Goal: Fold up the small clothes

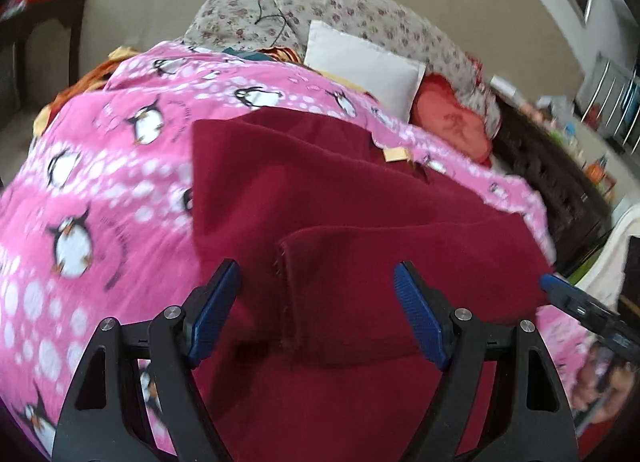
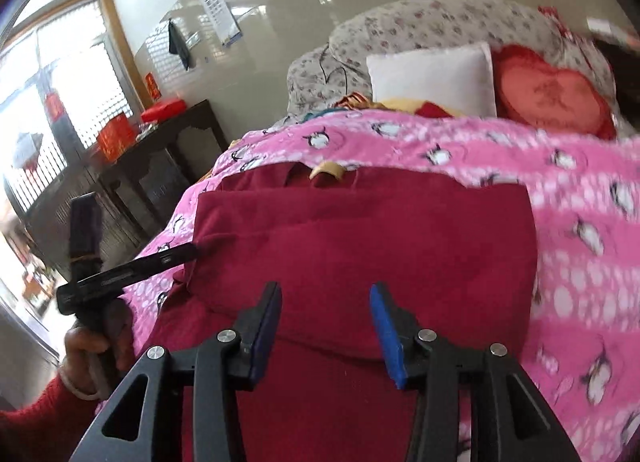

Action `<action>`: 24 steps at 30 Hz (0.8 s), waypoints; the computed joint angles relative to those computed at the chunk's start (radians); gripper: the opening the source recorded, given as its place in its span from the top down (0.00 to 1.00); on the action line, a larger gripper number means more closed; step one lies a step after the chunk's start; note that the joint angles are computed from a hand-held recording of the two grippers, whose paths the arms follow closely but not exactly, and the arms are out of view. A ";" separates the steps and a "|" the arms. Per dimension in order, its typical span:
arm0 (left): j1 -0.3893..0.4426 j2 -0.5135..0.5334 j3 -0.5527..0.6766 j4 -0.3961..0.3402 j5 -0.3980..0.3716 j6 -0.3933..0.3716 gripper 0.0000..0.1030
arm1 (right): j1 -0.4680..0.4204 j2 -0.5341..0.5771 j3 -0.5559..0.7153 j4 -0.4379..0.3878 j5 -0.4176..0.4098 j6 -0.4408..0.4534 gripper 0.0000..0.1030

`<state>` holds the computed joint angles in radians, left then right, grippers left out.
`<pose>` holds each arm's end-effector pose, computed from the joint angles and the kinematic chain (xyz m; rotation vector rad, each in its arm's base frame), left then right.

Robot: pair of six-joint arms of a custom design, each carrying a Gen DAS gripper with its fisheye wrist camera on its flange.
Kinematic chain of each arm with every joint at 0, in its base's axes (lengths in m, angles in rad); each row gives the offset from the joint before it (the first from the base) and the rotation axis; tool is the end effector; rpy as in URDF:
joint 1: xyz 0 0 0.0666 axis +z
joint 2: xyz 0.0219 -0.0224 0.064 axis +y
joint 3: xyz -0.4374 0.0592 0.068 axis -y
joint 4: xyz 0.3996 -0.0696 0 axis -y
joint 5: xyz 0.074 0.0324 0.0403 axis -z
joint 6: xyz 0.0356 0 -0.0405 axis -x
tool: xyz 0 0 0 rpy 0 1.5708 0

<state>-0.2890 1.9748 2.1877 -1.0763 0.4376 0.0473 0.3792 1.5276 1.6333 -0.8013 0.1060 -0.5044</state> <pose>0.6817 -0.2189 0.5096 0.4913 2.3899 -0.6833 0.5145 0.2005 0.5424 0.1995 2.2769 0.3475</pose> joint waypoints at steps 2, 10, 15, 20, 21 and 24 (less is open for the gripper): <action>-0.014 0.030 0.044 -0.035 -0.034 -0.031 0.23 | -0.004 -0.012 -0.018 0.012 -0.010 -0.007 0.57; -0.043 0.029 0.036 -0.048 -0.107 -0.149 0.89 | -0.013 -0.051 -0.054 0.057 0.006 -0.024 0.57; -0.018 0.014 0.064 -0.015 -0.036 -0.118 0.90 | -0.011 -0.048 -0.028 0.045 0.034 -0.001 0.57; 0.015 0.051 0.183 0.020 -0.089 -0.056 0.90 | -0.026 -0.021 0.042 0.042 0.079 0.026 0.57; 0.021 0.071 0.216 -0.002 -0.095 -0.042 0.90 | -0.029 -0.007 0.062 0.027 0.097 0.029 0.57; 0.031 0.129 0.277 -0.096 -0.099 -0.056 0.90 | -0.038 0.059 0.122 -0.051 0.145 0.057 0.57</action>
